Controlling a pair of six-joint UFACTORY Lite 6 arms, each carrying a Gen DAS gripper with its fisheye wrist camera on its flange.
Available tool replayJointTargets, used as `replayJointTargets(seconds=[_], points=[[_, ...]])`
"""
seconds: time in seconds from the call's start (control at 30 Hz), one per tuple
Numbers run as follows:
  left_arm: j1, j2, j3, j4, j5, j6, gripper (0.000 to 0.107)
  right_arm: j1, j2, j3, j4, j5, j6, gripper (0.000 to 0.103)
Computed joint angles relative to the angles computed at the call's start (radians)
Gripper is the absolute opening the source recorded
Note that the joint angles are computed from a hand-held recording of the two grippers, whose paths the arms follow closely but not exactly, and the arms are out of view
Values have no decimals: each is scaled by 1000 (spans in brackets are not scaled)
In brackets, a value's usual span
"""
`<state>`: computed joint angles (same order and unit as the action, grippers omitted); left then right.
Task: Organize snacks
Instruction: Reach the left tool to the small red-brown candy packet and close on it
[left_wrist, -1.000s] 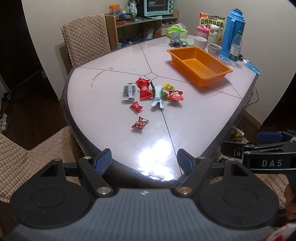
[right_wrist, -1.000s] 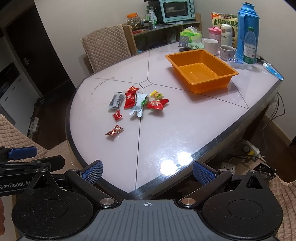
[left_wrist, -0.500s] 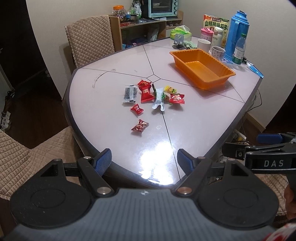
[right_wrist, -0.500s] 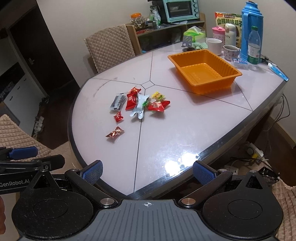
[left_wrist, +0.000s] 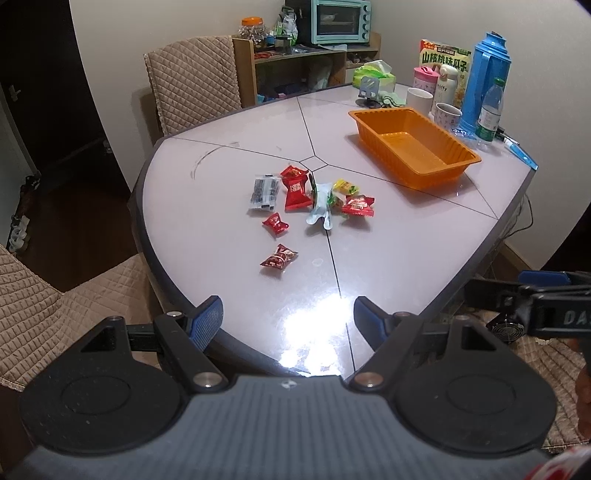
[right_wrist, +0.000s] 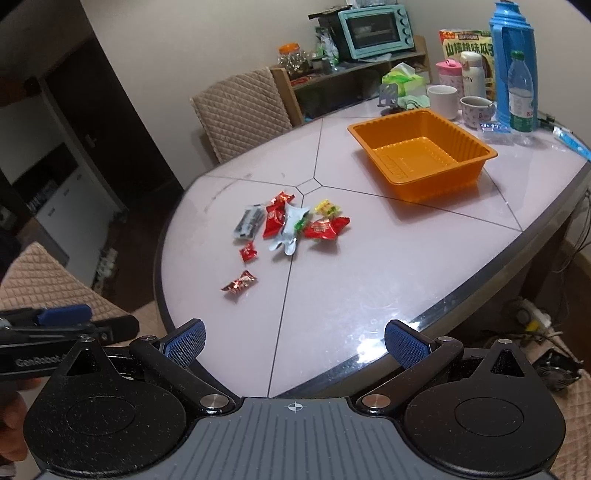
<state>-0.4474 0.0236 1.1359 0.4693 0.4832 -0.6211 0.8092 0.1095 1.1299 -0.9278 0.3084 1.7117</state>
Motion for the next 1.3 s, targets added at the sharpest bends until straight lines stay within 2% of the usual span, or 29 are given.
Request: replayJointTargets(seconds=[0.23,0.4,0.63,0.77,0.93,1.07,1.3], points=[[24,75,-16,73,-151,-12,76,-59,-1,-59,-228,-71,236,103],[57,222,37,190,-255,-55,73,-101,53,-46,-399,-107,395,103],[133,495,265,-166,-297,373,60,-174,216,68,-495,-139,480,103],[169,653,419,-341,-309,599,59,-202,334,179,-385,-139,353,103],[206,842,635,-539,-258,848,48,-220,453,298,-283,-136,246,103],[231,966,791,-609,-187,927,46,-222,537,388,-206,-122,157,103],[258,1116,1005,-693,-69,1015,34,-232,645,510,11,-112,-64,103]])
